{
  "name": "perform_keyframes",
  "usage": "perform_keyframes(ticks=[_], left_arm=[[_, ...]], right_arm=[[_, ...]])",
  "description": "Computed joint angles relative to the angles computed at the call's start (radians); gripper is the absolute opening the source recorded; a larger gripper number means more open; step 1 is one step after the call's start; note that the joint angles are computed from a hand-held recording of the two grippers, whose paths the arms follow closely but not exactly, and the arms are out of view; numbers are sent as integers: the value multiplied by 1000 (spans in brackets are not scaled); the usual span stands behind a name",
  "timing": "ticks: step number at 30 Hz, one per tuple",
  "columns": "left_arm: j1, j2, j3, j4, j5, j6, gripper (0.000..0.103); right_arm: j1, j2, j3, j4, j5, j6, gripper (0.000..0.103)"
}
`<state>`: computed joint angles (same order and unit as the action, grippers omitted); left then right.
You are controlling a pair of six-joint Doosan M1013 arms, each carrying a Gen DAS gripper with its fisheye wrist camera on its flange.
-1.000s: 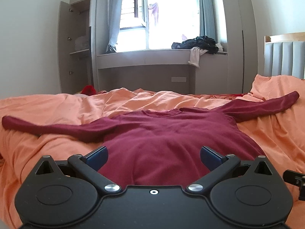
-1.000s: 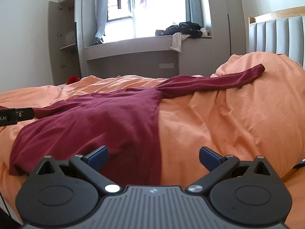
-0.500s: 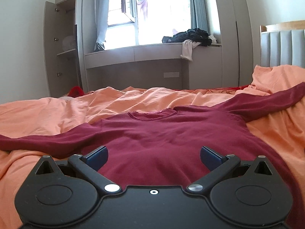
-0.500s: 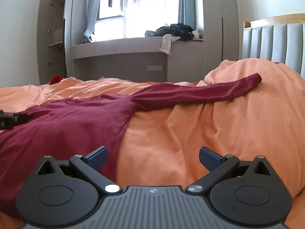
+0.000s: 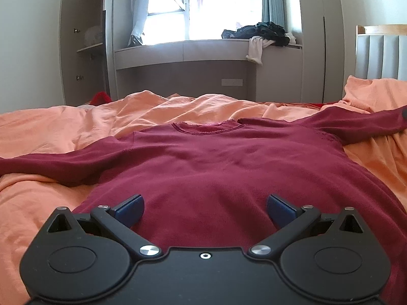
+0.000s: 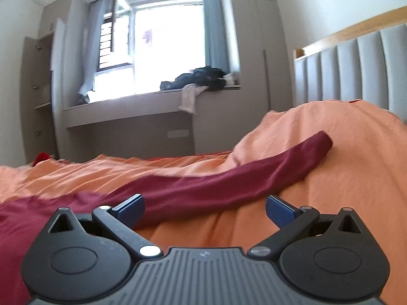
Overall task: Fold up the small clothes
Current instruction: 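Move the right tool to the sweater sleeve cuff and open it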
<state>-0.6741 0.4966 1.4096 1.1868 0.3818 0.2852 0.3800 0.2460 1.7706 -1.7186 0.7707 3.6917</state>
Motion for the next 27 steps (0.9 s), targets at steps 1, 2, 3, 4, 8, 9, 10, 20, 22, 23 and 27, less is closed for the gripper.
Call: perform_keyframes(ticks=[1, 2, 3, 4, 8, 9, 10, 20, 22, 23, 27], left_arm=[[0, 1, -1, -2, -1, 4, 103], [0, 1, 0, -2, 0, 4, 103], [0, 2, 0, -1, -2, 2, 103], [1, 2, 0, -1, -5, 1, 103], [8, 4, -1, -41, -22, 19, 103], [11, 5, -3, -66, -29, 35, 103], [13, 6, -5, -77, -35, 38, 103], [16, 15, -12, -112, -40, 49, 103], [14, 15, -10, -93, -40, 32, 103], [14, 14, -8, -79, -40, 18, 103], [13, 13, 1, -33, -45, -27, 103]], right_arm=[[-12, 2, -9, 26, -8, -11, 103], [-23, 4, -19, 51, -14, -26, 103], [-32, 7, -30, 83, -11, -59, 103], [-40, 13, -41, 115, -2, -93, 103], [-71, 36, -71, 166, 49, -127, 103], [-78, 43, -78, 172, 68, -132, 103], [-85, 50, -84, 175, 80, -136, 103], [-139, 71, -90, 120, 54, -13, 100], [-145, 79, -93, 108, 56, 17, 82], [-147, 82, -96, 116, 55, 29, 80], [-148, 100, -97, 126, 72, 87, 67]])
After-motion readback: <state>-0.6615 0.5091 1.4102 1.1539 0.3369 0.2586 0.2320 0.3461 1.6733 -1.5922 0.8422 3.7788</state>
